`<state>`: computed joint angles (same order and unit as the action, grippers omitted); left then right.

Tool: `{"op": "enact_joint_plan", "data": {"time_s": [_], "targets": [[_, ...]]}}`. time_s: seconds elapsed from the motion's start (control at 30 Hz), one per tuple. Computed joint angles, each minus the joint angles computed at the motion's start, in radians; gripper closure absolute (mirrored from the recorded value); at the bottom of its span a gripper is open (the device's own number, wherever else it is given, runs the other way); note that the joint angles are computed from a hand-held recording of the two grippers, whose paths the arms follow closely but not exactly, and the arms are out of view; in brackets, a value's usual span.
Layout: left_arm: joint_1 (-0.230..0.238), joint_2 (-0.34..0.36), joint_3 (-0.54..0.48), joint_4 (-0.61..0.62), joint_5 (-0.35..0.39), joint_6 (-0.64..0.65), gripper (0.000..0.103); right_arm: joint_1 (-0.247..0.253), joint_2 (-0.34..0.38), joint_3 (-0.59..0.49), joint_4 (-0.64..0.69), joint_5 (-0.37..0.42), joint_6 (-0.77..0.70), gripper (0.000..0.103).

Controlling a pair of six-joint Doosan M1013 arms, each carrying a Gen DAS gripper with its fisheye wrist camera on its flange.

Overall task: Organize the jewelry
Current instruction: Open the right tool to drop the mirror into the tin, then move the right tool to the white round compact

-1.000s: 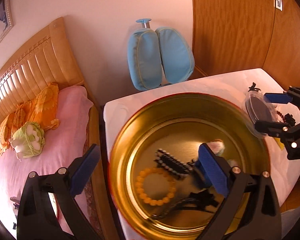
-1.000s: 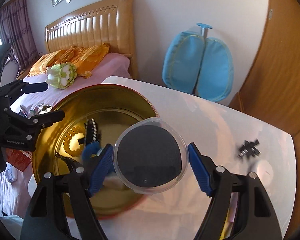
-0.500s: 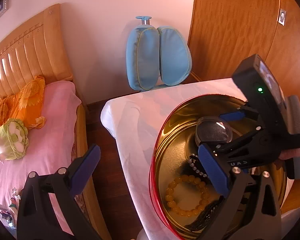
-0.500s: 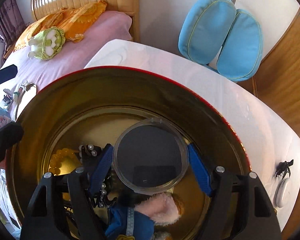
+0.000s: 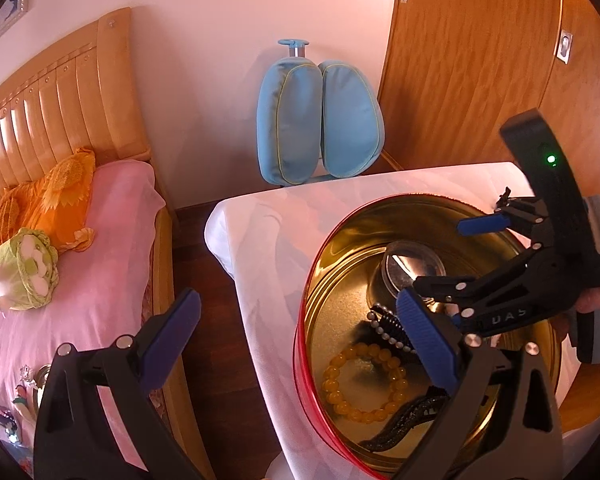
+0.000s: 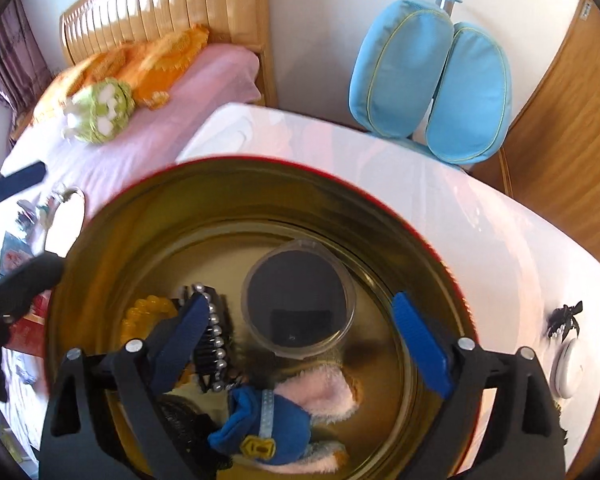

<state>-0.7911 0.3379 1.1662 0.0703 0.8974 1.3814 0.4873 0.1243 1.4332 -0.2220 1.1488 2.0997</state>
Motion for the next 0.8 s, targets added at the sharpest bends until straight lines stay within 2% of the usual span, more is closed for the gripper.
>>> {"op": "enact_joint_plan", "data": {"time_s": [0.1, 0.3, 0.47, 0.53, 0.67, 0.8], "targets": [[-0.014, 0.000, -0.012, 0.033, 0.027, -0.038, 0.007, 0.003, -0.049, 0.039, -0.008, -0.063, 0.000, 0.005], [-0.065, 0.000, -0.041, 0.098, 0.070, -0.144, 0.007, 0.005, -0.146, 0.119, -0.047, -0.124, 0.000, 0.005], [-0.128, 0.023, -0.100, 0.116, 0.111, -0.220, 0.007, 0.006, -0.270, 0.233, -0.107, -0.144, 0.045, 0.004], [-0.163, 0.050, -0.147, 0.120, 0.142, -0.225, 0.007, 0.000, -0.325, 0.280, -0.119, -0.127, 0.064, 0.004], [-0.230, 0.111, -0.248, 0.121, 0.184, -0.178, 0.007, -0.051, -0.445, 0.378, -0.105, -0.098, 0.093, 0.004], [-0.293, 0.169, -0.339, 0.132, 0.198, -0.170, 0.007, -0.126, -0.538, 0.435, -0.076, -0.071, 0.067, 0.004]]}}
